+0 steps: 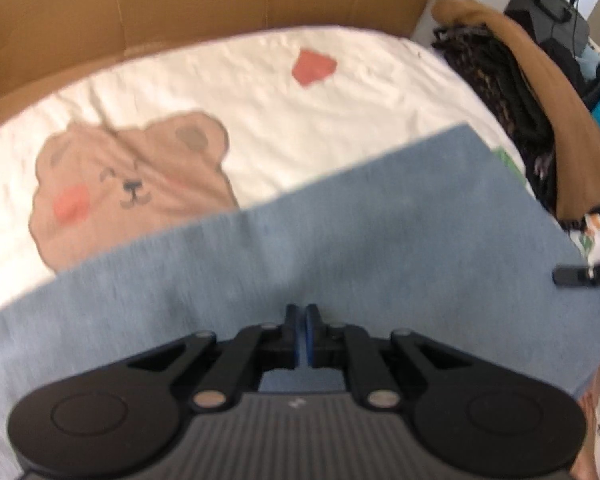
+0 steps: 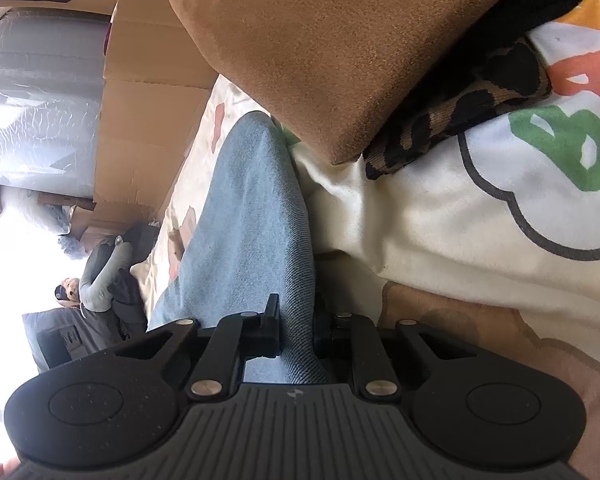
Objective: Fold clothes
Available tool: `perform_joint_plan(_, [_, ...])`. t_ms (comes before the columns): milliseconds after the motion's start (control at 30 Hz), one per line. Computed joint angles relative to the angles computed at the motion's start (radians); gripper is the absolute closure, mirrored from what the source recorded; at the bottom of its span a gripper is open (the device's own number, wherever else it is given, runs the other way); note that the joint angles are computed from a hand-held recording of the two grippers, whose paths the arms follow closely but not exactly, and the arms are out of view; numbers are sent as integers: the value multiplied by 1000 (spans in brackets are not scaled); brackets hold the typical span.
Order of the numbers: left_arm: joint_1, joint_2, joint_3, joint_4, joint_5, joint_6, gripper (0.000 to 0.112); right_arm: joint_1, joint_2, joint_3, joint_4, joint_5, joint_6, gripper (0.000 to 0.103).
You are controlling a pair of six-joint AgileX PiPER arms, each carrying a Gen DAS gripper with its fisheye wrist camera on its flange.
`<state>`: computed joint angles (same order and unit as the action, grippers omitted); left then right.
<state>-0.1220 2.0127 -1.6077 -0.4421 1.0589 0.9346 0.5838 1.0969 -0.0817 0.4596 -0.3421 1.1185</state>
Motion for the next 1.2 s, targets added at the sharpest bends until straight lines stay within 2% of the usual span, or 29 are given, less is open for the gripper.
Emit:
perform_joint_plan(200, [-19, 24, 2, -30, -71, -16, 108, 33, -9, 13, 141, -30, -93, 87])
perform_joint_plan(300, [-4, -3, 53, -93, -135, 37, 108, 18, -13, 22, 121, -38, -80, 87])
perform_joint_plan(333, [-4, 3, 48, -97, -136, 37, 108, 12, -10, 24, 107, -42, -68, 87])
perform_joint_plan(467, [-11, 58, -16, -67, -95, -14, 108, -19, 18, 20, 33, -55, -13, 87])
perform_joint_plan(567, [-23, 53, -12, -61, -86, -18, 111, -37, 27, 9, 4, -44, -6, 87])
perform_joint_plan(900, [26, -11, 91, -66, 37, 53, 109, -45, 13, 2, 4, -16, -20, 88])
perform_joint_plan(1200, [99, -105, 238, -54, 86, 148, 109, -40, 18, -21, 63, 13, -76, 88])
